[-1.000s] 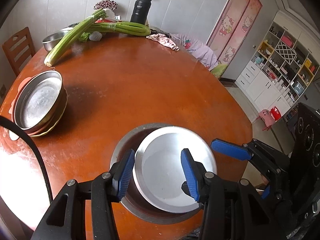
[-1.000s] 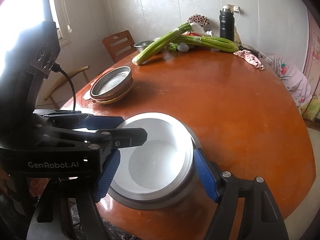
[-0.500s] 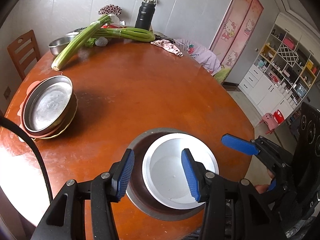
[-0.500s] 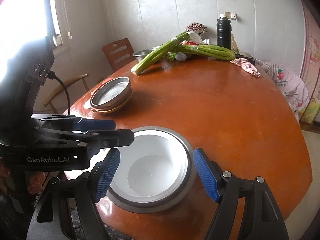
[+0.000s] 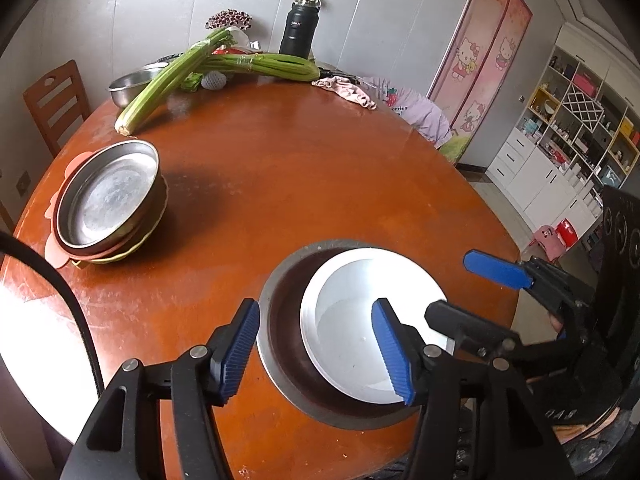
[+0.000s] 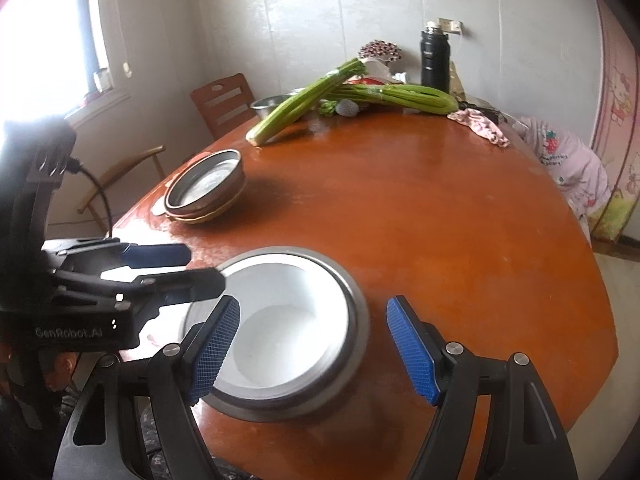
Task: Organize plates and bowls
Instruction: 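Close the left gripper on the deep steel bowl rim, then lift and carry the nested bowls over the steel pan stack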
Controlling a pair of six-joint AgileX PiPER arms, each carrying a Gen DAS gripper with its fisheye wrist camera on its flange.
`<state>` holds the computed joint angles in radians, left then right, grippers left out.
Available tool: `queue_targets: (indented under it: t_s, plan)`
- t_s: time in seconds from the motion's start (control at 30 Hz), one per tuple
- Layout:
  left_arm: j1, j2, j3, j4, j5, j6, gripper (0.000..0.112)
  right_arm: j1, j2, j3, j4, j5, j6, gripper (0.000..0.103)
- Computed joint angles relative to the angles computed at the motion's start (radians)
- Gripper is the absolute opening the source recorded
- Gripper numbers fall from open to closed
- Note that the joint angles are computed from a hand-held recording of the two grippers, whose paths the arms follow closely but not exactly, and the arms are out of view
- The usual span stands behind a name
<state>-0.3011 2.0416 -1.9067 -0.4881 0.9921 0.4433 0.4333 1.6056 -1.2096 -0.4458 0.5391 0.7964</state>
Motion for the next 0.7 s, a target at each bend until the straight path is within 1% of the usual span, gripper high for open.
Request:
queue_targets:
  t_s: [0.13, 0.27, 0.3, 0.4, 0.53, 0.7]
  plan:
    - [-0.008, 0.011, 0.005, 0.013, -0.004, -0.004, 0.059, -0.013, 0.002, 0.015, 0.038, -0.011, -0.023, 0.078]
    - [-0.018, -0.004, 0.058, 0.064, -0.072, -0.034, 0.059, -0.025, 0.018, 0.017, 0.098, -0.015, -0.072, 0.078]
    - [-0.018, -0.003, 0.063, 0.074, -0.078, -0.044, 0.060, -0.027, 0.027, 0.014, 0.116, -0.008, -0.089, 0.078]
    - [-0.011, 0.015, 0.059, 0.070, -0.068, -0.043, 0.060, -0.033, 0.053, 0.007, 0.164, 0.001, -0.130, 0.078]
    - [-0.013, 0.036, 0.045, 0.068, -0.052, -0.039, 0.060, -0.047, 0.088, -0.014, 0.263, 0.012, -0.209, 0.078]
    - [-0.007, 0.070, 0.004, 0.060, -0.026, -0.044, 0.060, -0.058, 0.127, -0.043, 0.359, 0.030, -0.289, 0.078]
